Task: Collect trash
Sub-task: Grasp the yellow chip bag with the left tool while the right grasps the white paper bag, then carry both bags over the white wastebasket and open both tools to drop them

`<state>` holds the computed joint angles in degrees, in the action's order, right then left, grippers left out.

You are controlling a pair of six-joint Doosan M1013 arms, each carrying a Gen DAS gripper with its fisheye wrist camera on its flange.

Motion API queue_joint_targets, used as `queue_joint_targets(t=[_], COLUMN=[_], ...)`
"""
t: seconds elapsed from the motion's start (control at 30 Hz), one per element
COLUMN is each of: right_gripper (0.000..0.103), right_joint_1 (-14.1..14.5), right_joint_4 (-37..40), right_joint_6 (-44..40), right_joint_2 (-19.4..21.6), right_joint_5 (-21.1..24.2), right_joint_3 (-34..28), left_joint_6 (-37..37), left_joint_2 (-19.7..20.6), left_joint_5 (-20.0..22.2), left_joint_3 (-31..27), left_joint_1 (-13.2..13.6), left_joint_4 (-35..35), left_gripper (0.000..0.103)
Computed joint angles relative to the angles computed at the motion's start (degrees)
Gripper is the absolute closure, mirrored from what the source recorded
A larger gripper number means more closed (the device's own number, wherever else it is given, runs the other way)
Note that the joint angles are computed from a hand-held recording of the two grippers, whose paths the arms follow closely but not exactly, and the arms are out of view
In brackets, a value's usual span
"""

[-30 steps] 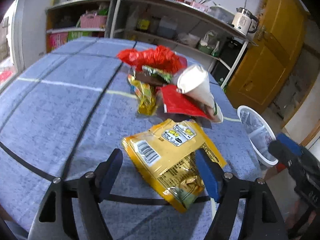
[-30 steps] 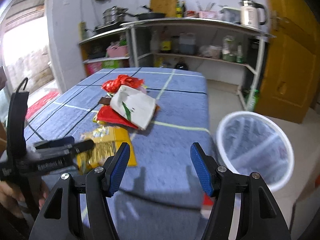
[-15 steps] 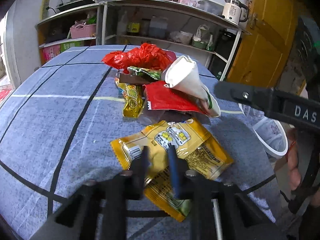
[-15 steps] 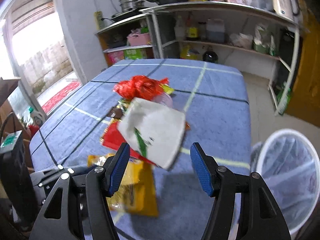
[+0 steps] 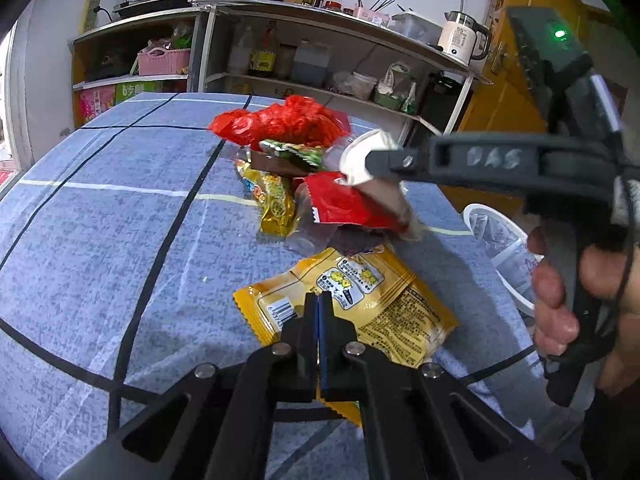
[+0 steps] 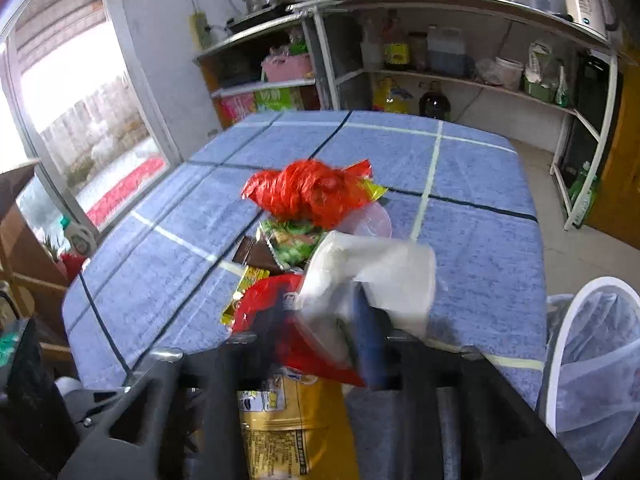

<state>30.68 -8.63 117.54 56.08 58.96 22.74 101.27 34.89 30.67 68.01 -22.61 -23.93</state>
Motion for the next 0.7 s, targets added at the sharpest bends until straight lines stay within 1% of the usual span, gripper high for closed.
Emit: queue_joint_targets(t=[0.1, 0.17, 0.2, 0.33, 0.37, 0.4, 0.43, 0.5, 0.57, 0.6, 0.63, 0.67, 0.7], right_gripper=[0.082, 0.087, 0.087, 0.087, 0.087, 0.087, 0.087, 0.087, 0.087, 0.087, 0.087, 0.087, 0.087], right_joint_1=[0.24, 0.41, 0.37, 0.39, 0.39, 0.42, 0.46, 0.47, 0.43, 0.45, 0.42, 0.36, 0.38], right_joint_4=[-1.68, -3.09, -3.11, -4.61, -5.04, -5.59, -6.15, -6.77, -7.25, -7.44, -7.69, -7.87, -8.09], right_joint_6=[0.6, 1.25, 1.44, 2.93, 3.52, 4.15, 4.84, 6.12, 7.31, 7.72, 8.43, 9.06, 9.53], right_joint_2=[-0.37, -1.68, -2.58, -5.58, -6.52, -7.43, -8.23, -9.97, -11.61, -12.08, -12.93, -13.65, -14.08], right_joint_5=[0.01, -1.41, -2.56, -5.56, -6.51, -7.35, -8.17, -9.82, -11.46, -11.83, -12.56, -13.19, -13.54], right_joint_3=[0.68, 3.07, 4.69, 9.87, 11.52, 13.1, 14.5, 17.41, 20.24, 21.0, 22.43, 23.69, 24.45], left_joint_6=[1.83, 3.39, 4.4, 5.72, 6.25, 8.32, 7.64, 5.21, 3.49, 3.36, 4.09, 5.19, 6.97], left_joint_2=[-0.41, -0.69, -0.92, -1.82, -1.95, -1.85, -1.93, -1.68, -1.49, -1.31, -1.12, -0.99, -0.89], left_joint_5=[-0.34, -0.34, -0.53, -1.87, -1.94, -1.13, -1.56, -1.74, -1.74, -1.5, -1.23, -0.84, -0.31], left_joint_3=[0.59, 0.91, 1.16, 1.99, 2.05, 1.82, 2.02, 1.52, 1.17, 0.82, 0.57, 0.47, 0.42], left_joint_1=[0.27, 0.52, 0.64, 0.77, 0.82, 1.01, 1.07, 1.08, 0.93, 0.82, 0.78, 0.77, 0.76], left_joint_4=[-2.08, -4.13, -5.28, -6.29, -6.53, -8.09, -7.82, -4.99, -2.33, -1.36, -1.34, -2.04, -3.33], left_gripper=[0.103, 0.103, 0.103, 0.103, 0.103, 0.103, 0.103, 0.102, 0.093, 0.069, 0.043, 0.035, 0.033])
